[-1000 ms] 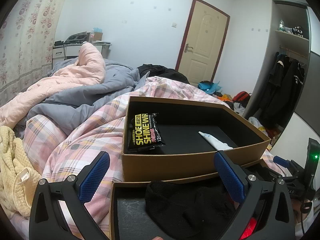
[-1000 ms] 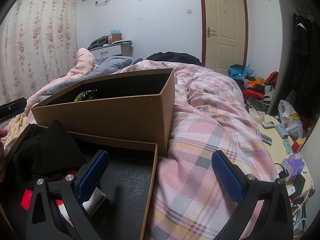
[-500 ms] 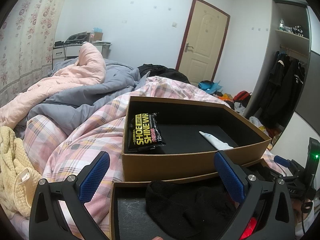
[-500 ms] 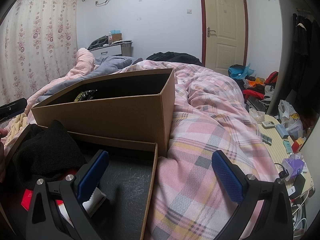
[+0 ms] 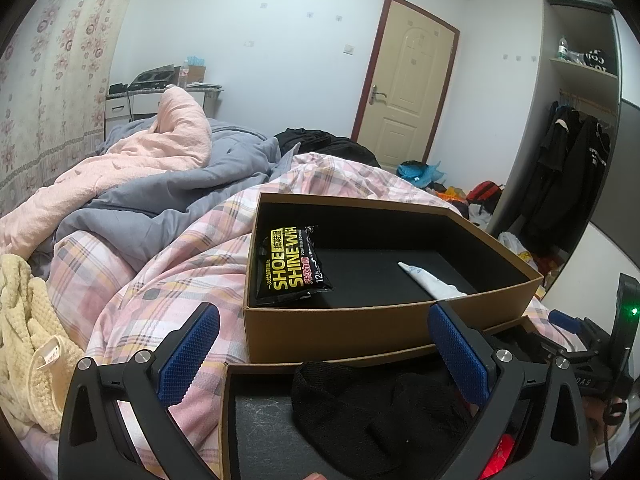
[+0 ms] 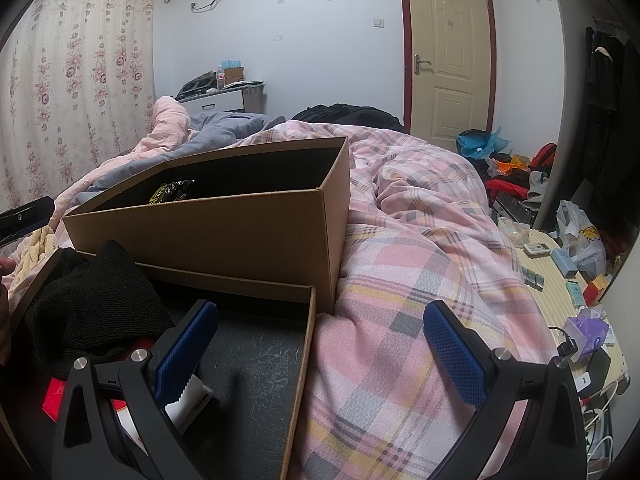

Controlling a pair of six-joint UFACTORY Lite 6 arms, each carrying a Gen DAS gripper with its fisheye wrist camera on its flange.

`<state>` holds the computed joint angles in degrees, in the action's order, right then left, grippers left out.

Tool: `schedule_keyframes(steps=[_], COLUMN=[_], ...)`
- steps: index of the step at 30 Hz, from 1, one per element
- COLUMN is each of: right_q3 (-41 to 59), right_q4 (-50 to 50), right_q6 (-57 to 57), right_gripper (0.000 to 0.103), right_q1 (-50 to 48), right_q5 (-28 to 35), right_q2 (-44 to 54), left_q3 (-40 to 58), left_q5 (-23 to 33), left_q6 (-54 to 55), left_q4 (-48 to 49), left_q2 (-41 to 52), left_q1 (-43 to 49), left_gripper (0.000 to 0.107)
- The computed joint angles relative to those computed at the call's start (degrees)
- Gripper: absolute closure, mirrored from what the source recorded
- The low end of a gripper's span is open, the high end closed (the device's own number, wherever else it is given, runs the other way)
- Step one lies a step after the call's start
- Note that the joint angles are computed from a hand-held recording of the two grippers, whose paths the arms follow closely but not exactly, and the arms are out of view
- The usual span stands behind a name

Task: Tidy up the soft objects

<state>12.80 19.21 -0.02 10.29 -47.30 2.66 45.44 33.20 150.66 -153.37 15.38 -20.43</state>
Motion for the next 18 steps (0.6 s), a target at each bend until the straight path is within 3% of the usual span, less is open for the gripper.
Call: schedule_keyframes(steps=[7, 12, 18], right_q3=[-0.66, -4.11, -6.4], right_q4=[1.16, 0.92, -11.42], right_q6=[-0.88, -1.91, -0.07], right_gripper=[0.001, 0.001, 0.001], right_q1=[0.74, 1.84, -1.43], right_q5=[-0.57, -0.55, 6.46], right_q2=[-0.76, -6.99, -16.35], left_q3=[-0.11, -0.46, -0.52], left_q5=[0.39, 0.8, 0.88], left_q6=[-0.05, 0.71, 0.63], left_q4=[-0.11, -0.02, 0.04], left_q2=[0.01, -0.11, -0.08], left_q1=[0.11, 0.93, 0.94], left_gripper=[0.004, 0.004, 0.004])
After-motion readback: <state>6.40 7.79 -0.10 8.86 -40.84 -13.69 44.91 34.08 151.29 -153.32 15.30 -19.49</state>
